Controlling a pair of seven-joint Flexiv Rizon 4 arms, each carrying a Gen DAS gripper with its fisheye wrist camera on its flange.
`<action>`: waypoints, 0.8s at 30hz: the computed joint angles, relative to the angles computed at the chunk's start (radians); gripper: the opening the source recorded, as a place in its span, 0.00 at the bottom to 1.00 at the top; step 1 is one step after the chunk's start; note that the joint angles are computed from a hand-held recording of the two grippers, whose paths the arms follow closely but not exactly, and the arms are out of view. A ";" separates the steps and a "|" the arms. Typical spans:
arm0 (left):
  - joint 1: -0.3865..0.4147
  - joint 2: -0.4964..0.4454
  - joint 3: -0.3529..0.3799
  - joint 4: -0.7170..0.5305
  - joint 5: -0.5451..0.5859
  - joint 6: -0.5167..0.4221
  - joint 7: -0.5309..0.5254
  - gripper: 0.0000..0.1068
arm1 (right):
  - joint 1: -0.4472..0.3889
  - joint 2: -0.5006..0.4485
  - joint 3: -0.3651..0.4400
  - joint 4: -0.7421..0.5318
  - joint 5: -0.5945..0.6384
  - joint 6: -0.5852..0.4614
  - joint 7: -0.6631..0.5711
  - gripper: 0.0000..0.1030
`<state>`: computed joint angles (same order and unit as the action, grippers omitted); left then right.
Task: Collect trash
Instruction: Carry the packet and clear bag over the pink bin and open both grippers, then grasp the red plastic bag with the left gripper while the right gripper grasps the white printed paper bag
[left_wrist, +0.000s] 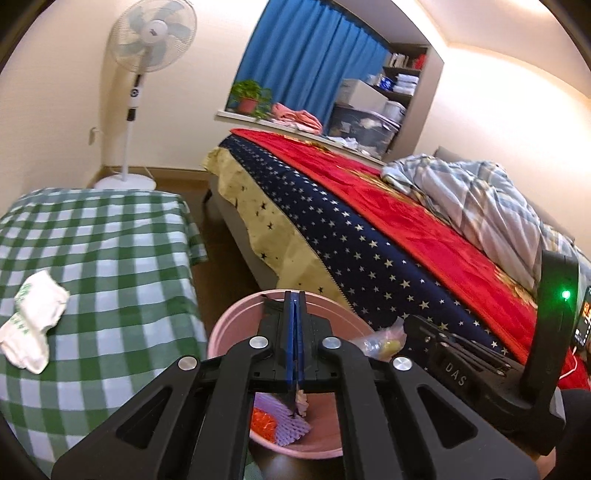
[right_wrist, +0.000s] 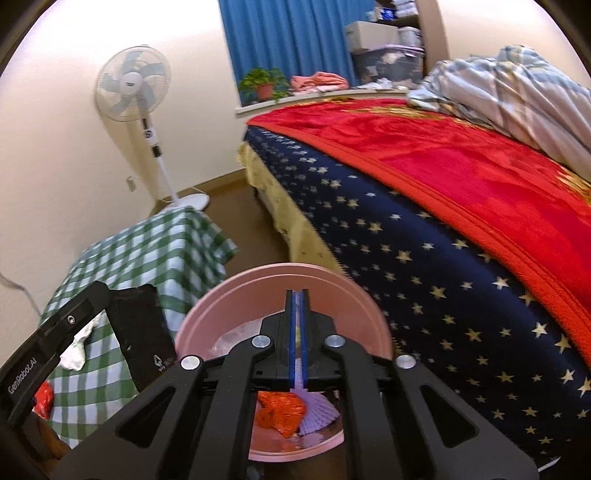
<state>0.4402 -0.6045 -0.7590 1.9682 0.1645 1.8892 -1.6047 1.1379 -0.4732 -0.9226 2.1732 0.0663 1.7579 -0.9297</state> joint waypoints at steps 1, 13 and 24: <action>0.002 -0.007 -0.006 -0.004 0.002 -0.006 0.003 0.17 | -0.003 -0.002 -0.002 -0.003 0.003 -0.008 0.006 0.16; 0.042 0.049 0.039 0.057 -0.001 0.027 -0.085 0.27 | -0.005 -0.017 0.008 -0.005 0.012 0.013 0.036 0.44; 0.056 0.209 0.176 0.182 0.008 0.046 -0.175 0.27 | -0.027 0.025 0.113 -0.009 0.040 0.065 -0.051 0.44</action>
<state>0.4966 -0.3954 -0.5826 2.1505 0.1728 1.9351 -1.7795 1.1110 -0.4480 -0.8101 2.1641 0.1064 1.8226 -0.9802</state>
